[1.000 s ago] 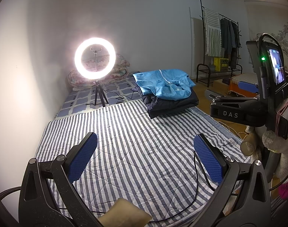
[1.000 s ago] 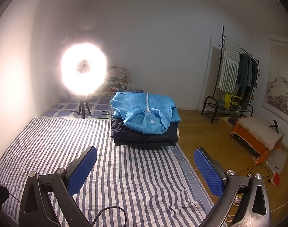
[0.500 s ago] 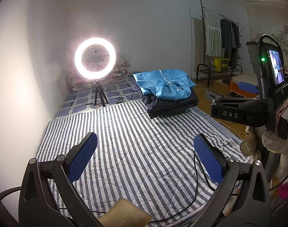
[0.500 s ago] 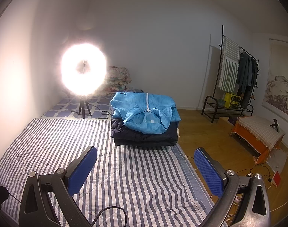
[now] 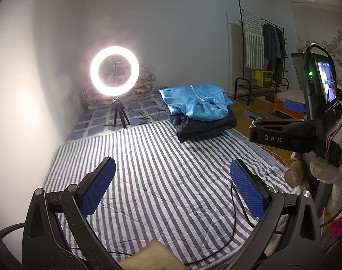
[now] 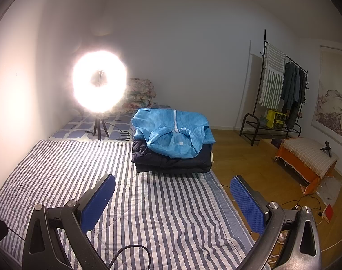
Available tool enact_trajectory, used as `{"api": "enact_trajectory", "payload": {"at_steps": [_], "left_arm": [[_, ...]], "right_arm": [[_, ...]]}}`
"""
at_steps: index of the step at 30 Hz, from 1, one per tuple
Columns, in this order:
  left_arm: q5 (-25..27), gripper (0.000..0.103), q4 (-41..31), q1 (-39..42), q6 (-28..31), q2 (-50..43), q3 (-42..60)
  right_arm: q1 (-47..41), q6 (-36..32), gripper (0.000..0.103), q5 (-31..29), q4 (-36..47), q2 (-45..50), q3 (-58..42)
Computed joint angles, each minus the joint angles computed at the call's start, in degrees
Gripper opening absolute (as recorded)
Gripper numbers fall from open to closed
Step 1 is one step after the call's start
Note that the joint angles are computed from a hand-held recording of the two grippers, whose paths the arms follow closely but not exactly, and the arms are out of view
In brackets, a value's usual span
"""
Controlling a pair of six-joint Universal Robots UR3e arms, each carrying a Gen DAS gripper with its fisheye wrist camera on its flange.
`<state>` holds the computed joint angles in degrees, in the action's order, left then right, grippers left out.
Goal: Fold large clothes
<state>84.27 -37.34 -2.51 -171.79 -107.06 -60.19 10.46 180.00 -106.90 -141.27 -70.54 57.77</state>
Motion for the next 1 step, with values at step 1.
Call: {"api": "enact_trajectory", "payload": {"at_steps": [1], "left_arm": [[0.07,0.103,0.37,0.01,-0.54,0.29,-0.45]], "right_arm": [[-0.03,0.06,0.103,0.06,-0.02,0.06,-0.07]]}}
